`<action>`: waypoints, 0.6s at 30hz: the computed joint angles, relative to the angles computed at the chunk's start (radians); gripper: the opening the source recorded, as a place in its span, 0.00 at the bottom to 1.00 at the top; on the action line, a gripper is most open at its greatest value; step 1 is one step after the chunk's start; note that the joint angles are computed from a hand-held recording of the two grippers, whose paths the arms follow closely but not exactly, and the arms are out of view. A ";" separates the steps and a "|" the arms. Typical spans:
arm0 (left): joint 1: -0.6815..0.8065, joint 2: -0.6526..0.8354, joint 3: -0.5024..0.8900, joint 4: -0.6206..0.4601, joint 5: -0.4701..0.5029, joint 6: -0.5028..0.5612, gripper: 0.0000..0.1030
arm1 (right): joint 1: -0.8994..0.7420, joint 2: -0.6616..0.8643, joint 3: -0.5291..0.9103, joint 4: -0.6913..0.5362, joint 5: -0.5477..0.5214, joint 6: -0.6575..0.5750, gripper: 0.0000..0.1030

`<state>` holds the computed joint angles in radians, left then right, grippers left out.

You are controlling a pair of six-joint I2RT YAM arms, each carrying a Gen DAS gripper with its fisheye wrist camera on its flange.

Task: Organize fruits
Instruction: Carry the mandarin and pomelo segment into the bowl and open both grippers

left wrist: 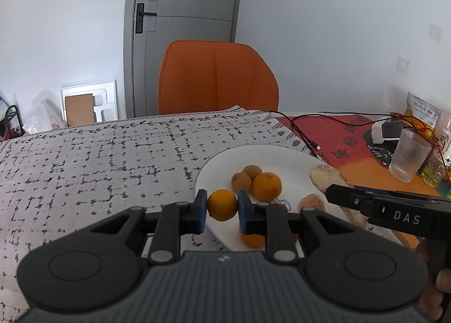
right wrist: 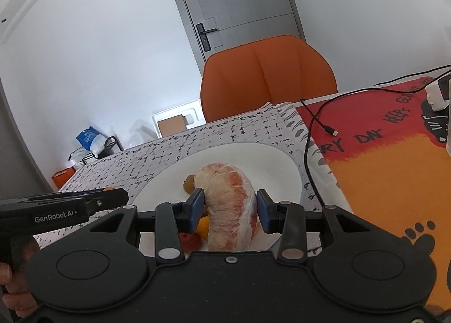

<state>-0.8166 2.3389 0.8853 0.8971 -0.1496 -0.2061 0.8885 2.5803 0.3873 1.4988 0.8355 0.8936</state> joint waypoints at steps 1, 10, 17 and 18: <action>-0.003 0.000 0.010 -0.006 0.000 -0.001 0.21 | -0.009 -0.003 -0.003 0.008 -0.008 -0.012 0.37; -0.004 -0.012 0.057 -0.059 0.000 -0.009 0.27 | -0.069 -0.037 -0.016 0.038 -0.041 -0.077 0.37; 0.022 -0.033 -0.003 -0.041 -0.008 0.008 0.39 | -0.091 -0.053 0.010 -0.007 -0.053 -0.081 0.38; 0.028 -0.037 -0.013 -0.038 -0.007 0.006 0.41 | -0.092 -0.054 0.015 -0.007 -0.049 -0.082 0.41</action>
